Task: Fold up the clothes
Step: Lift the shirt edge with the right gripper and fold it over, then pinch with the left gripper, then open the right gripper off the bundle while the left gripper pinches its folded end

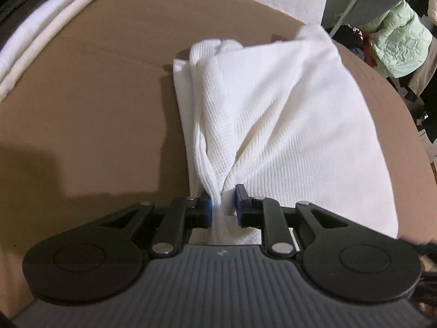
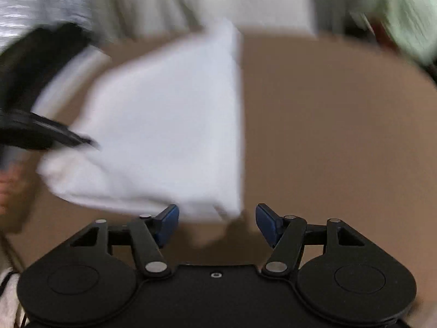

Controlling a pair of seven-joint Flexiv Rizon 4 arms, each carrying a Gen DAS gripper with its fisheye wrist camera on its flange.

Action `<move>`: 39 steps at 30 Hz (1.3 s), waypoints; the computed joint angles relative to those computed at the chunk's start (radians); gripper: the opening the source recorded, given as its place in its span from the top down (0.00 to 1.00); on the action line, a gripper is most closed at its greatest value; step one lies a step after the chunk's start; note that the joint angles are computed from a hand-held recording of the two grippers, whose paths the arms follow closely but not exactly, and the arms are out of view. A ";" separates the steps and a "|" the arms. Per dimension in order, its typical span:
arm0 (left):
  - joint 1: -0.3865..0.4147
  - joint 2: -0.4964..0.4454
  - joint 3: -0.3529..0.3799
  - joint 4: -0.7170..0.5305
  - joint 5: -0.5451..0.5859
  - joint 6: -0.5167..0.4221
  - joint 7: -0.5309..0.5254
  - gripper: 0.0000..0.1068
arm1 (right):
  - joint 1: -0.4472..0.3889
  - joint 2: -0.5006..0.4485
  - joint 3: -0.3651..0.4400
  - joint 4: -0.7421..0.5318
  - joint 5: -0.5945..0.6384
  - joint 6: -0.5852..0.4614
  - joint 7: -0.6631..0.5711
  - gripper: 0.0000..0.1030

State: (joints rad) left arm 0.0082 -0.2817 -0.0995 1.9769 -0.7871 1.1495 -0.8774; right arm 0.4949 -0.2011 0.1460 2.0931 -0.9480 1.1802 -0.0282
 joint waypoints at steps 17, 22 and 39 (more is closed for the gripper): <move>0.018 0.001 0.008 -0.009 -0.158 -0.095 0.105 0.86 | -0.001 -0.053 -0.004 -0.068 -0.154 -0.163 0.022 0.85; 0.005 0.046 0.022 0.032 -0.157 0.071 0.138 0.86 | -0.023 -0.009 0.021 -0.051 0.075 -0.061 -0.095 0.76; 0.028 -0.178 -0.063 -0.235 -0.202 0.017 0.299 0.95 | -0.032 -0.391 0.113 -0.426 0.341 0.315 -0.878 0.63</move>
